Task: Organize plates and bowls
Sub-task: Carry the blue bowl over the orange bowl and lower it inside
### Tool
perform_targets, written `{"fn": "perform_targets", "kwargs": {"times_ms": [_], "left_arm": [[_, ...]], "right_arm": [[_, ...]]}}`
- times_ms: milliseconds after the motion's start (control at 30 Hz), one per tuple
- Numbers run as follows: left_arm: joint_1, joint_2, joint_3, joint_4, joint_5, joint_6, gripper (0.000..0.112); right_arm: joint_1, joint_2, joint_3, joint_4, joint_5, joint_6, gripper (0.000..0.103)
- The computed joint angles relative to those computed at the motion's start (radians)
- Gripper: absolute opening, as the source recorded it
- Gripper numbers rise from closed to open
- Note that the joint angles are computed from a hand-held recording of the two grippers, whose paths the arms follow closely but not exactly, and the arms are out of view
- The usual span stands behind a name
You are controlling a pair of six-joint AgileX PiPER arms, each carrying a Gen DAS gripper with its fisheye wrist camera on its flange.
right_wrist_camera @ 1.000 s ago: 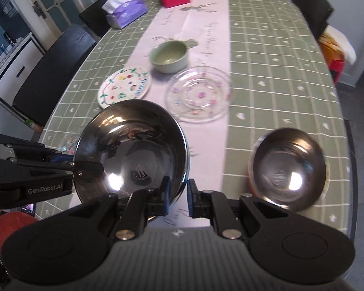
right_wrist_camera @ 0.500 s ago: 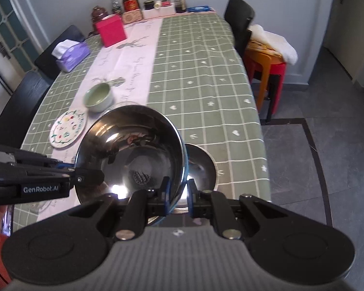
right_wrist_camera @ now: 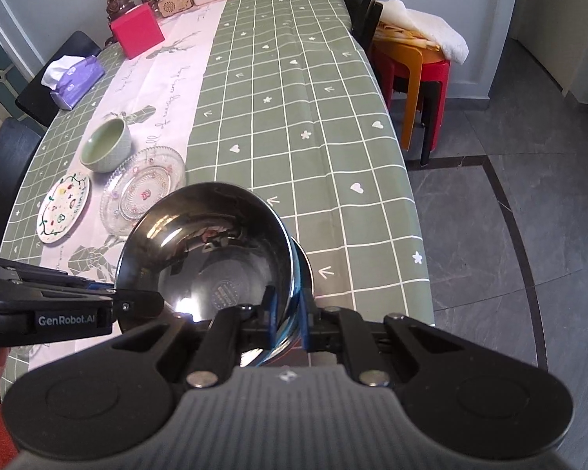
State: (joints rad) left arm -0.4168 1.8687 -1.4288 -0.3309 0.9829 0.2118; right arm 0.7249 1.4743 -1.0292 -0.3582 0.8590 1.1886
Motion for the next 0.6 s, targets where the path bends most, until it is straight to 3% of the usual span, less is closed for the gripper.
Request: {"fn": "perform_targets", "kwargs": {"times_ms": [600], "left_arm": [[-0.097,0.044,-0.029,0.176,-0.031,-0.112,0.017]], "right_arm": [[-0.05,0.091,-0.003,0.018,-0.044,-0.051,0.008]]}}
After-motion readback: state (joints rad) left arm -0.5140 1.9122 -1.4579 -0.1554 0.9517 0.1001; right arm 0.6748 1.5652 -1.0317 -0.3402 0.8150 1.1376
